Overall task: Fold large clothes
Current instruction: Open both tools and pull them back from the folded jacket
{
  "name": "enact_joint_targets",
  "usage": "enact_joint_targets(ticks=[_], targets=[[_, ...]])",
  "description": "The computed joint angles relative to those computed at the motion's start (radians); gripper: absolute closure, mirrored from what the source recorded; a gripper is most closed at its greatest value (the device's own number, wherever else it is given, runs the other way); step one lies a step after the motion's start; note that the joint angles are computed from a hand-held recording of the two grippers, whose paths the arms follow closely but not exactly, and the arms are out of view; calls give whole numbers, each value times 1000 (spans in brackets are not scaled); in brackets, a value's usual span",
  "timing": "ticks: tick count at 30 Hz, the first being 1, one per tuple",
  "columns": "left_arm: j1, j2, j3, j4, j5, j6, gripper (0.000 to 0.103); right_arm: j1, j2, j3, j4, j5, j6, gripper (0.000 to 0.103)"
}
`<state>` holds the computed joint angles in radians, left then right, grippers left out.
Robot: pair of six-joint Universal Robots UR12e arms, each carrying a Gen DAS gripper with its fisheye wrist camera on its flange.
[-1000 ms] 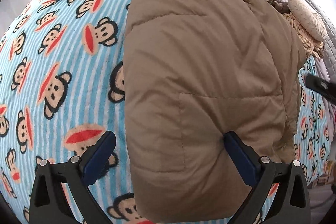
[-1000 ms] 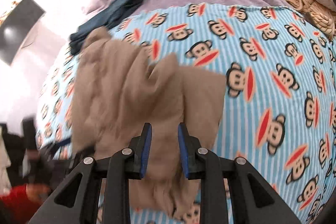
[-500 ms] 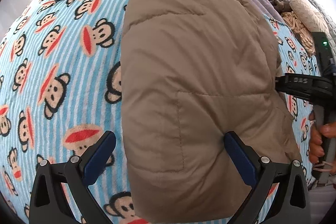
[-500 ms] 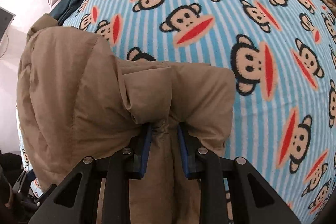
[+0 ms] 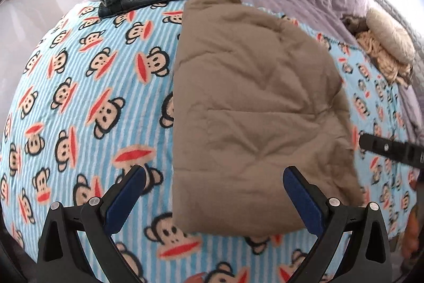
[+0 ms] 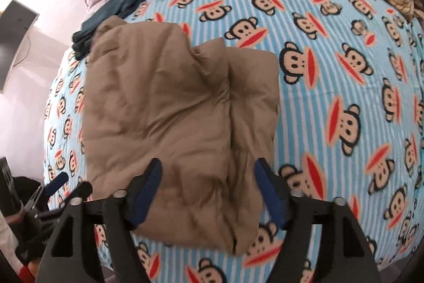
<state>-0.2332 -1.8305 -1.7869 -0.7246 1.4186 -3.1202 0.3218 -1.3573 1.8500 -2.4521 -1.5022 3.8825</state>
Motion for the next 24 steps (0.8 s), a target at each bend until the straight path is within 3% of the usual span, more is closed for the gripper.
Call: enact_joint_targets(ticks=[3,5,10,11,15,24], targets=[[-8,23,-3,-3,29,-7,0,32,-29,-1,11,-62,-1,21],[-11,39,-2,-17,35,-12,0,47,-41,-2,19,-95,3,12],[-27,69,-9,-9,81,-21,0,80,-64,-1,39,-185,42,10],[-35,76,-15,8,108,-17,0,87,-68,0,36,-210,51,0],[-54,90,-17,44,177,-3,0,106,-79,-7,41,-290,65,0],[-51,118,-10,38,173,-48,0,122,-94,-33,74,-352,56,0]])
